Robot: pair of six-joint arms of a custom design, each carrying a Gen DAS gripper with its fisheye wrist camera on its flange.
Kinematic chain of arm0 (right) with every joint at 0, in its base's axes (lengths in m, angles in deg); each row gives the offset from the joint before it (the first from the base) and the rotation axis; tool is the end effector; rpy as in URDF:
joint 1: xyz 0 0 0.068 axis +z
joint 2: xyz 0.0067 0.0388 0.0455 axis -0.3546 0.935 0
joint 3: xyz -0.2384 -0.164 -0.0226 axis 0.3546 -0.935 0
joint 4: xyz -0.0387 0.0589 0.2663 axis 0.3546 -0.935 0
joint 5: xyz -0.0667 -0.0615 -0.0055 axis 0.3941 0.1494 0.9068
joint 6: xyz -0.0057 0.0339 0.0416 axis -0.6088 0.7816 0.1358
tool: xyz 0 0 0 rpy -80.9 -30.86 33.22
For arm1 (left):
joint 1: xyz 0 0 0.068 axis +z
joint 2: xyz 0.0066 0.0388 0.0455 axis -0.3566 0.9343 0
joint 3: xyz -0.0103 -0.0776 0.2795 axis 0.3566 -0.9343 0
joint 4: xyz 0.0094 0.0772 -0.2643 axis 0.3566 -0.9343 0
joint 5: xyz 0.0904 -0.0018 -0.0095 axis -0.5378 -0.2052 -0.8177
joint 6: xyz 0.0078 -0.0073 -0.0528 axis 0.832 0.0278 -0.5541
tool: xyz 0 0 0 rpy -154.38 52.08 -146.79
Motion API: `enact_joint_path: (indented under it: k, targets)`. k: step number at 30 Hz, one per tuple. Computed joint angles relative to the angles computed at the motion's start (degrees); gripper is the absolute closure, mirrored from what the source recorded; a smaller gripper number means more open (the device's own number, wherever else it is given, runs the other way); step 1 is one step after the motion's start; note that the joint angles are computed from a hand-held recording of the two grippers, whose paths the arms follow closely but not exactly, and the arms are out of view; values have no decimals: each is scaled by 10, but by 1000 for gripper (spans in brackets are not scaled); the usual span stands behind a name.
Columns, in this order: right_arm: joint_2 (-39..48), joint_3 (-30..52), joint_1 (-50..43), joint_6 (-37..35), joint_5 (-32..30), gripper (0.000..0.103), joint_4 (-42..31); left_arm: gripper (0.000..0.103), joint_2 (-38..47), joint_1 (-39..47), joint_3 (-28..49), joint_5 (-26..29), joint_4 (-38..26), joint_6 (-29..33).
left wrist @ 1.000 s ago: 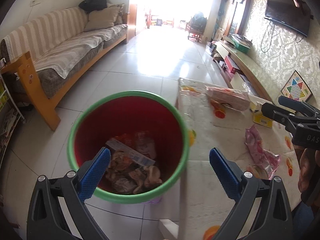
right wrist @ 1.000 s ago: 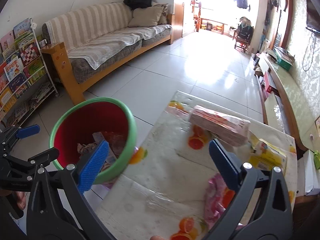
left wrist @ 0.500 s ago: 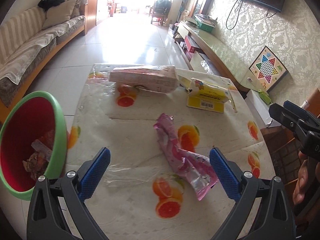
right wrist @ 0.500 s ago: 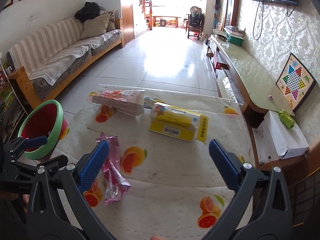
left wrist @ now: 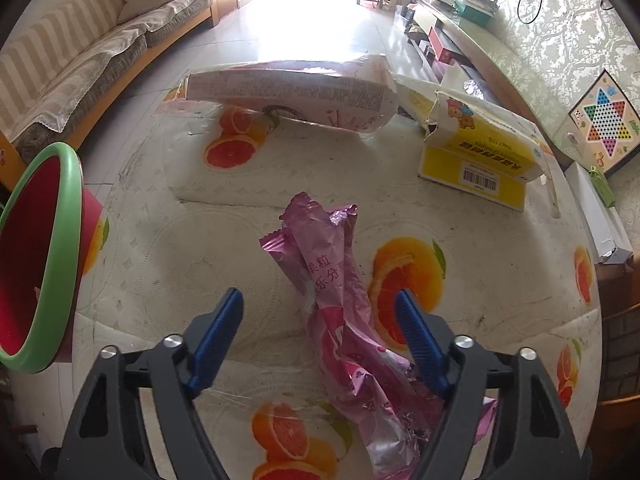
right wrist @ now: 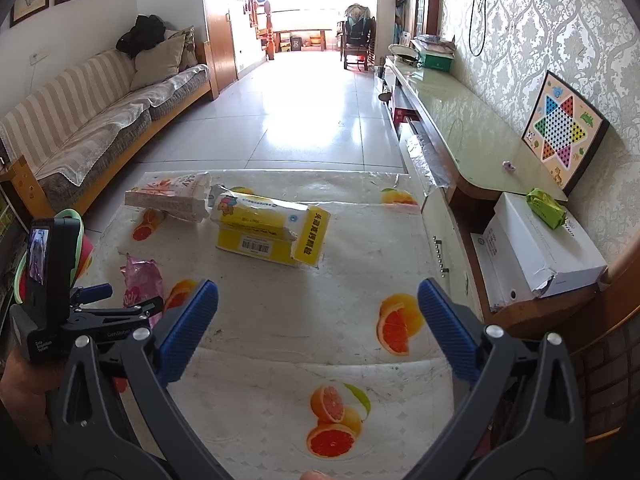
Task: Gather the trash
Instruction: 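Move the left tool to the pink snack wrapper and close on it, then grasp the yellow bear-print box with the right tool while the left tool lifts the wrapper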
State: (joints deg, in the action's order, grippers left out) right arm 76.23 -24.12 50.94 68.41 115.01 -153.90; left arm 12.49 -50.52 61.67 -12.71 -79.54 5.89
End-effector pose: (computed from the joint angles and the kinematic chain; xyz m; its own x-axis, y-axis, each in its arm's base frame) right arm 0.0798 0.1631 0.2499 -0.6279 0.3368 -0.7017 0.4690 0.8832 0.0042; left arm 0.2713 -0.1565 0.1495 -0.8079 0.4206 -0.4128 0.4855 0.8721 -0.0615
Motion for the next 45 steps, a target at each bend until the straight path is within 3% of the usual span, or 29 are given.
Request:
enact_joint_path:
  k: [4,8,12,18,27,32,33,34,37,39,45]
  targets:
    - [-23,-31,-41,-99,-5,5,62,63,10,0,4,-9,-5,24]
    - [-29,-53,-109,-273,-2,5,174,83,-3,13,2,10,-13,59]
    - [2,-58,-180,-452,-18,5,285,86,-45,31,-9,17,-19,98]
    - [77,-49,-257,-637,-46,5,400,87,-107,90,-18,64,-45,142]
    - [199,12,-349,-847,-85,5,451,87,-147,189,-34,135,-82,193]
    - [220,25,-391,-882,-153,6,457,87,-146,212,-38,160,-86,208]
    - [220,25,-397,-875,-168,14,454,87,-148,215,-42,161,-83,212]
    - [218,23,-400,-870,-179,32,451,86,-150,217,-45,161,-79,216]
    - [201,12,-399,-845,-194,52,438,86,-152,221,-46,165,-78,222]
    - [190,8,-390,-830,-196,59,428,86,-153,224,-46,168,-78,224]
    - [161,17,-341,-762,-171,62,379,86,-172,234,-47,179,-85,228]
